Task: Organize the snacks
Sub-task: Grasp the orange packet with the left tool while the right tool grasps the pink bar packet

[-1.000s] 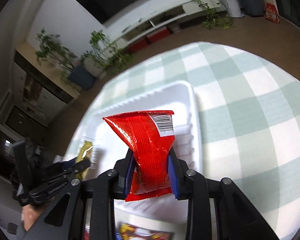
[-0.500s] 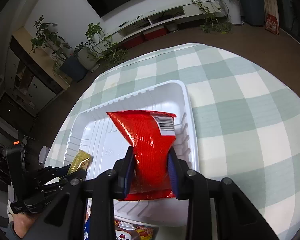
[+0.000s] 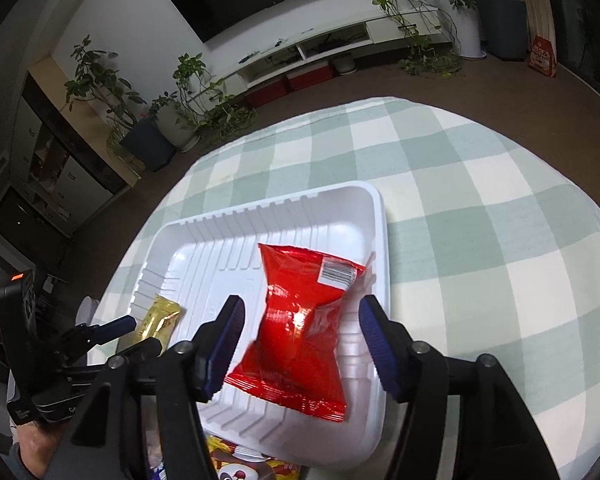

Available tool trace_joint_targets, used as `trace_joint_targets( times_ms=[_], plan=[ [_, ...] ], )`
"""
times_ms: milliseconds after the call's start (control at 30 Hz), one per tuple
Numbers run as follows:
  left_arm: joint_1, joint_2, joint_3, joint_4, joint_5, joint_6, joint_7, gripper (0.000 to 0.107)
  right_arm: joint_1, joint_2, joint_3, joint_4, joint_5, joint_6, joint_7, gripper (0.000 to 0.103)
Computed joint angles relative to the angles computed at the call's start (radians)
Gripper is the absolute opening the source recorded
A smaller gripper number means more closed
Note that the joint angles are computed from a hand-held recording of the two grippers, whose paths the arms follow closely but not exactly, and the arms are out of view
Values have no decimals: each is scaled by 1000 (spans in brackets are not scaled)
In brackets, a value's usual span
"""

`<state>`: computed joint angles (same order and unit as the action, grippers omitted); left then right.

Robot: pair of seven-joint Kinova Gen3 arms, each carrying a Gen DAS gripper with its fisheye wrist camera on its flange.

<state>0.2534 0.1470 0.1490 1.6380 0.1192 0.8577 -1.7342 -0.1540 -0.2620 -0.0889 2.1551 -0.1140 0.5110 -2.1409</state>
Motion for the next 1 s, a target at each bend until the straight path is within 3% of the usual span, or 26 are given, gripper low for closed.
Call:
trace_joint_targets(
  times_ms=[133,167,233,367,433,567,733,833,1000],
  plan=[
    [-19,-102,-64,43,148,34,-119,79,89,-60,-52,15,-111,-9,110,73],
    [-43,-134,-65,63,189,44,-152,86,87,-84,-45,14,-116,-3,110,77],
    [-48,-227,-120,124,270,72,-207,100,29,-153,-10,31,-84,-7,62,85],
    [-145,-412,-194,275,403,144,-329,101,-61,-329,20,58,20,24,-100,97],
    [-166,-504,-247,349,404,176,-348,102,-93,-422,11,67,64,54,-181,101],
    [-179,-673,-297,488,371,170,-346,103,-36,-607,-97,86,26,179,-296,103],
    [-187,-819,-212,553,264,165,-262,103,81,-766,-194,107,-162,381,-244,103],
    [-192,-826,-144,545,196,175,-192,103,153,-841,-210,98,-269,503,-135,103],
    [-161,-746,-211,540,187,173,-137,103,255,-875,-208,49,-326,695,-80,103]
  ],
)
